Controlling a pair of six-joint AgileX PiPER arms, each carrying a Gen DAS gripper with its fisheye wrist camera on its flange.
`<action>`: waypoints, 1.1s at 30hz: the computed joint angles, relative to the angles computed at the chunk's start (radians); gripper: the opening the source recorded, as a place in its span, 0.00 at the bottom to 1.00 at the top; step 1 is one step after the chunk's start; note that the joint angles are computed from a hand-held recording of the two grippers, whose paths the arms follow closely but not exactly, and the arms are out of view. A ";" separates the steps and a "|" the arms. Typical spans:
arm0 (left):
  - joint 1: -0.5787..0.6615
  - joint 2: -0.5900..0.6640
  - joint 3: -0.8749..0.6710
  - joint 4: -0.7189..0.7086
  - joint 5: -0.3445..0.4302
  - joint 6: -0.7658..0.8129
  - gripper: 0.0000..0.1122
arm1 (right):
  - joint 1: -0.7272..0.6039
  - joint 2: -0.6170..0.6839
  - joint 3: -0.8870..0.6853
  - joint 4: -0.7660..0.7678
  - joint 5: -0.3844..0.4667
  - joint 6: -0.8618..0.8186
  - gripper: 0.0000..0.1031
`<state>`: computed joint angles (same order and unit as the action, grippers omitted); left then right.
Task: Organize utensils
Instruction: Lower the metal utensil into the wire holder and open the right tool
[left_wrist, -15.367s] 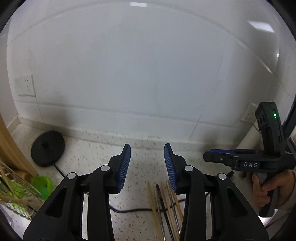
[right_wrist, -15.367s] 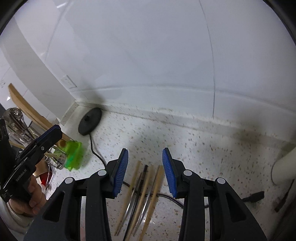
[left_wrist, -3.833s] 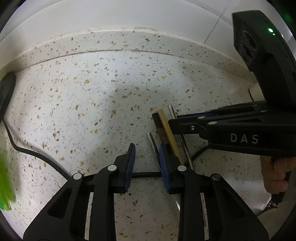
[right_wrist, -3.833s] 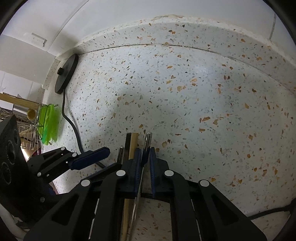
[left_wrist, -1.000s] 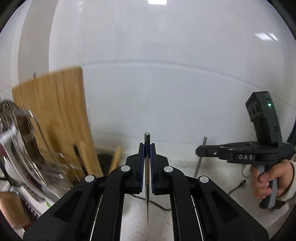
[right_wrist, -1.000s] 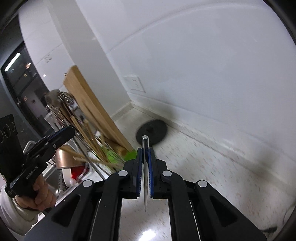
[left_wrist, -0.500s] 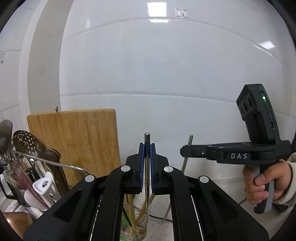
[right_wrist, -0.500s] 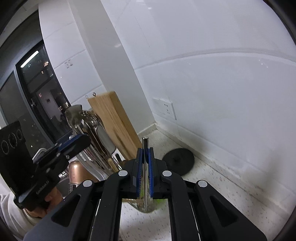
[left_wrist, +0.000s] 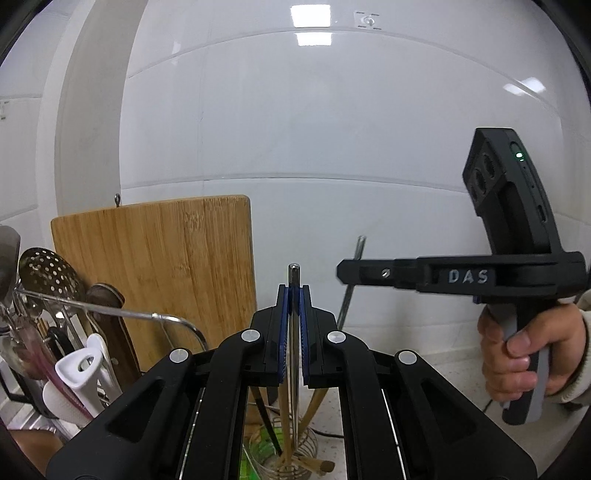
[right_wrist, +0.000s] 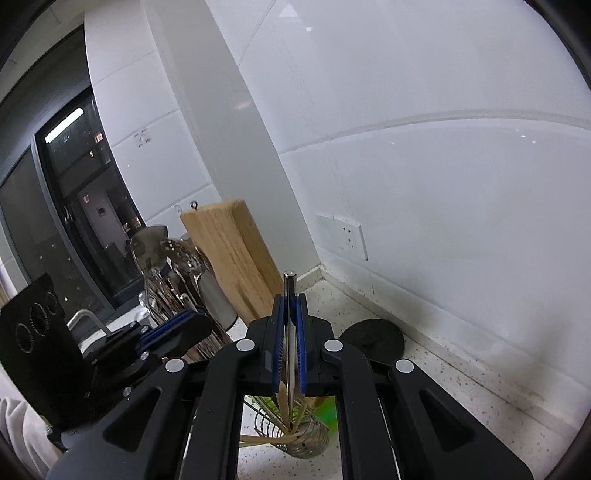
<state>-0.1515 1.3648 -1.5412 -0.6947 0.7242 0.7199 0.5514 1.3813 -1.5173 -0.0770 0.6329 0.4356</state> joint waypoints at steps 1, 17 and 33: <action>0.000 -0.005 0.017 -0.009 -0.009 0.015 0.04 | 0.006 0.003 0.014 -0.009 -0.020 0.007 0.03; -0.052 -0.136 0.334 -0.075 -0.204 0.142 0.05 | 0.031 0.065 0.103 -0.034 -0.115 0.022 0.03; -0.068 -0.176 0.376 -0.020 -0.247 0.049 0.16 | 0.039 0.056 0.072 -0.028 -0.061 0.003 0.07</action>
<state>-0.2196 1.1890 -1.1650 -0.7148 0.4768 0.7685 0.5906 1.4374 -1.4456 -0.1054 0.5724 0.4389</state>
